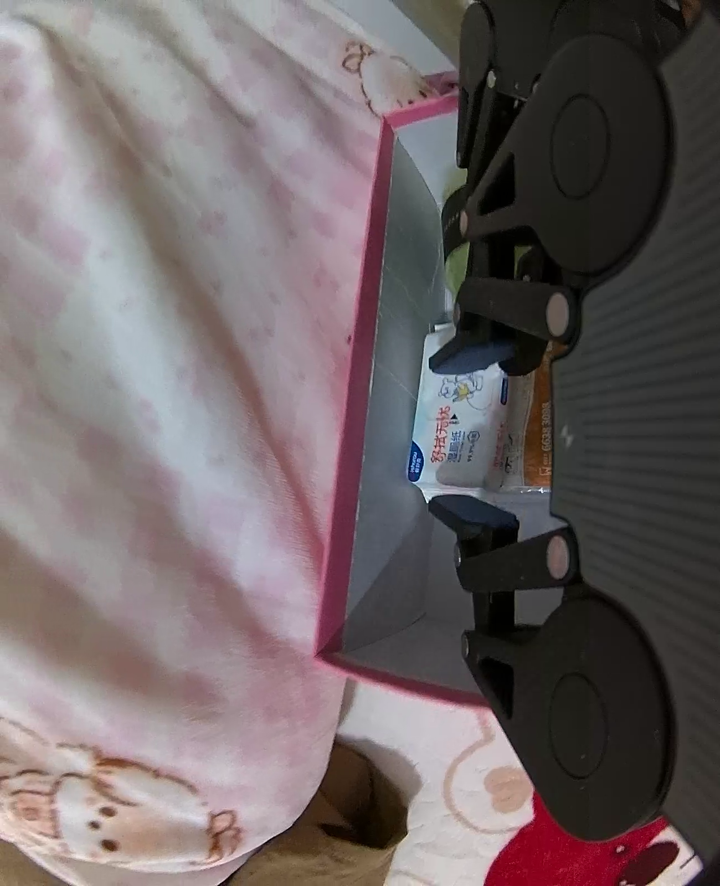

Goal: Organize objects
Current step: 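Lower the wipe pack into the box and open the left gripper, then move the left tool toward the blue-lettered wet-wipe pack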

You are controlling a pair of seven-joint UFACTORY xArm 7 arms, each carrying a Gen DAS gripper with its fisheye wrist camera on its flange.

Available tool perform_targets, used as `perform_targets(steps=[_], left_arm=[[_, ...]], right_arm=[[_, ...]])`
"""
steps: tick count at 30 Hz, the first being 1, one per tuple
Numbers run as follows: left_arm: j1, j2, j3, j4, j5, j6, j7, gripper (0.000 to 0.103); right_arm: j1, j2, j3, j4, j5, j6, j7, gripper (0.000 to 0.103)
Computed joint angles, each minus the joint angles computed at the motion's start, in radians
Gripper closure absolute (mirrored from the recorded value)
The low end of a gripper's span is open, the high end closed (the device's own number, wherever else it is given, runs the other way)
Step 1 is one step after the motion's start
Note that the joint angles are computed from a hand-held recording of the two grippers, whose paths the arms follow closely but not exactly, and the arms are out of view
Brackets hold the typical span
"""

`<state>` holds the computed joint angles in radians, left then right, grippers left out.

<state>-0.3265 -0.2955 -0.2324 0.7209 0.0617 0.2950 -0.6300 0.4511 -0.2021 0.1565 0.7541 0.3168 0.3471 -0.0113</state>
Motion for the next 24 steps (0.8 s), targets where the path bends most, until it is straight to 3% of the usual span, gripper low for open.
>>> perform_targets(steps=[8,15,24], left_arm=[[-0.064,-0.167,0.046,-0.031,-0.084,0.128,0.112,0.049],[-0.108,-0.354,0.055,-0.037,-0.16,0.328,0.194,0.047],[-0.097,-0.57,0.022,0.043,-0.176,0.649,0.232,0.044]], right_arm=[[0.04,-0.188,-0.012,-0.066,0.012,0.08,0.01,0.054],[0.061,-0.392,-0.001,-0.105,-0.012,0.224,0.053,0.052],[0.078,-0.625,0.017,-0.09,-0.035,0.456,0.106,0.044]])
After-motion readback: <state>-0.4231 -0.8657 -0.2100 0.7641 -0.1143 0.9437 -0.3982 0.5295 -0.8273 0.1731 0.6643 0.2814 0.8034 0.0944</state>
